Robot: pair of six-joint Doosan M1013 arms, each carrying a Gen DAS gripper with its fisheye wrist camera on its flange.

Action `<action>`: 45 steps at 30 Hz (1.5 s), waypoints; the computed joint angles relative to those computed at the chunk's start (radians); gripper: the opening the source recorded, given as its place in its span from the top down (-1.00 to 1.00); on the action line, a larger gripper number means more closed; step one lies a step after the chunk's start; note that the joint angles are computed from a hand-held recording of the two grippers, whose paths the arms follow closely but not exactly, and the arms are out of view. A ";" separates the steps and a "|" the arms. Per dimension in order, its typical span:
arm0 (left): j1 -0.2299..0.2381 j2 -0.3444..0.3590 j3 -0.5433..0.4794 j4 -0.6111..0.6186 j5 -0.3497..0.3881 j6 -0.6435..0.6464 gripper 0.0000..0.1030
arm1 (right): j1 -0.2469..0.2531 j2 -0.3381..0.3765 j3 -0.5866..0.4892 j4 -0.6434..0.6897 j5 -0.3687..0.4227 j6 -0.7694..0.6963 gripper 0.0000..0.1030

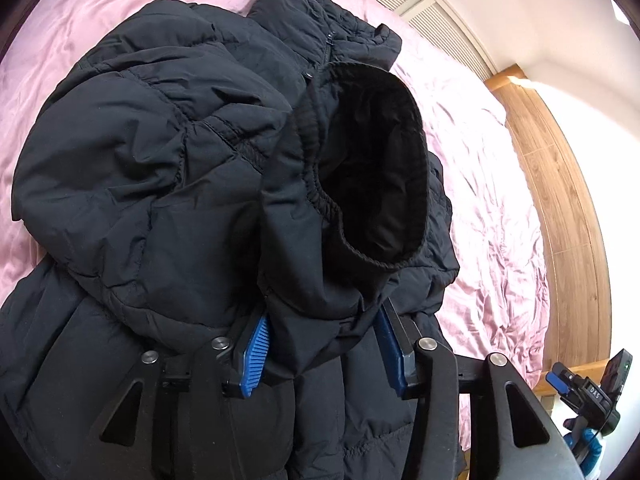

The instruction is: Fold large clothes

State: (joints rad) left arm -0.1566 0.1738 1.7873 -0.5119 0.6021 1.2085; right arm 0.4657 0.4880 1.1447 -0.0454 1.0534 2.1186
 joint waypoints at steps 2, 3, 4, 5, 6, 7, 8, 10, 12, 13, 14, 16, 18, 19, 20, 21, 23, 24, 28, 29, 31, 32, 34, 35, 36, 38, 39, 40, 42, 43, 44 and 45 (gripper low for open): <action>0.001 -0.007 0.005 -0.028 0.010 0.033 0.06 | 0.004 0.002 -0.001 0.006 -0.002 -0.001 -0.21; 0.002 -0.010 0.007 -0.046 0.016 0.050 0.06 | 0.005 0.003 -0.001 0.010 -0.004 -0.003 -0.21; 0.003 -0.014 0.011 -0.064 0.020 0.069 0.06 | 0.007 0.005 -0.001 0.014 -0.005 -0.005 -0.21; 0.002 -0.019 0.017 -0.085 0.021 0.089 0.06 | 0.009 0.006 -0.003 0.017 -0.005 -0.006 -0.21; 0.002 -0.024 0.021 -0.100 0.024 0.105 0.06 | 0.012 0.009 -0.005 0.020 -0.005 -0.009 -0.21; 0.001 -0.027 0.023 -0.106 0.027 0.115 0.06 | 0.015 0.012 -0.008 0.023 -0.003 -0.013 -0.21; 0.000 -0.032 0.026 -0.106 0.029 0.120 0.06 | 0.019 0.015 -0.012 0.027 -0.002 -0.017 -0.21; 0.002 -0.039 0.031 -0.110 0.030 0.130 0.06 | 0.027 0.024 -0.025 0.032 0.004 -0.033 -0.21; 0.002 -0.051 0.036 -0.073 0.029 0.108 0.04 | 0.038 0.037 -0.044 0.038 0.013 -0.061 -0.21; 0.002 -0.056 0.037 -0.037 0.028 0.085 0.03 | 0.045 0.045 -0.056 0.043 0.017 -0.077 -0.21; 0.003 -0.065 0.042 -0.006 0.029 0.065 0.02 | 0.052 0.052 -0.067 0.050 0.021 -0.092 -0.21; 0.009 -0.076 0.048 0.054 0.032 0.019 0.01 | 0.067 0.074 -0.096 0.076 0.033 -0.130 -0.21; 0.021 -0.085 0.054 0.106 0.034 -0.019 0.01 | 0.085 0.100 -0.132 0.110 0.046 -0.178 -0.21; 0.030 -0.085 0.055 0.124 0.036 -0.033 0.01 | 0.094 0.114 -0.150 0.129 0.051 -0.202 -0.21; 0.040 -0.083 0.056 0.136 0.036 -0.041 0.01 | 0.104 0.131 -0.174 0.151 0.057 -0.230 -0.21; 0.049 -0.086 0.058 0.150 0.038 -0.049 0.01 | 0.115 0.150 -0.204 0.171 0.066 -0.258 -0.21; 0.068 -0.085 0.056 0.179 0.043 -0.060 0.01 | 0.137 0.192 -0.268 0.209 0.083 -0.309 -0.21; 0.077 -0.084 0.053 0.192 0.048 -0.063 0.01 | 0.148 0.214 -0.305 0.231 0.092 -0.333 -0.21; 0.111 -0.070 0.036 0.221 0.058 -0.057 0.01 | 0.194 0.317 -0.479 0.292 0.139 -0.415 -0.21; 0.117 -0.065 0.032 0.224 0.057 -0.053 0.00 | 0.205 0.347 -0.531 0.296 0.159 -0.431 -0.21; 0.126 -0.054 0.022 0.230 0.055 -0.043 0.00 | 0.225 0.409 -0.633 0.291 0.200 -0.447 -0.21; 0.128 -0.045 0.016 0.235 0.052 -0.036 0.00 | 0.232 0.438 -0.682 0.286 0.223 -0.451 -0.21; 0.130 -0.026 0.003 0.255 0.044 -0.028 0.00 | 0.240 0.493 -0.764 0.273 0.267 -0.455 -0.21; 0.130 -0.016 -0.003 0.264 0.041 -0.025 0.00 | 0.242 0.518 -0.799 0.267 0.290 -0.456 -0.21; 0.130 -0.003 -0.009 0.273 0.040 -0.027 0.00 | 0.243 0.540 -0.824 0.258 0.311 -0.455 -0.21; 0.133 0.025 -0.015 0.273 0.036 -0.026 0.00 | 0.240 0.568 -0.843 0.239 0.345 -0.451 -0.21; 0.135 0.036 -0.013 0.269 0.034 -0.022 0.00 | 0.238 0.579 -0.847 0.230 0.359 -0.447 -0.21; 0.135 0.046 -0.010 0.267 0.030 -0.018 0.00 | 0.235 0.587 -0.843 0.224 0.371 -0.440 -0.21; 0.131 0.062 0.001 0.265 0.017 0.000 0.00 | 0.227 0.593 -0.818 0.230 0.377 -0.429 -0.21; 0.129 0.070 0.007 0.259 0.009 0.014 0.00 | 0.224 0.589 -0.795 0.232 0.365 -0.432 -0.21; 0.127 0.075 0.015 0.258 -0.005 0.020 0.00 | 0.222 0.585 -0.773 0.235 0.352 -0.437 -0.21; 0.124 0.078 0.024 0.260 -0.021 0.025 -0.01 | 0.221 0.581 -0.753 0.240 0.338 -0.443 -0.21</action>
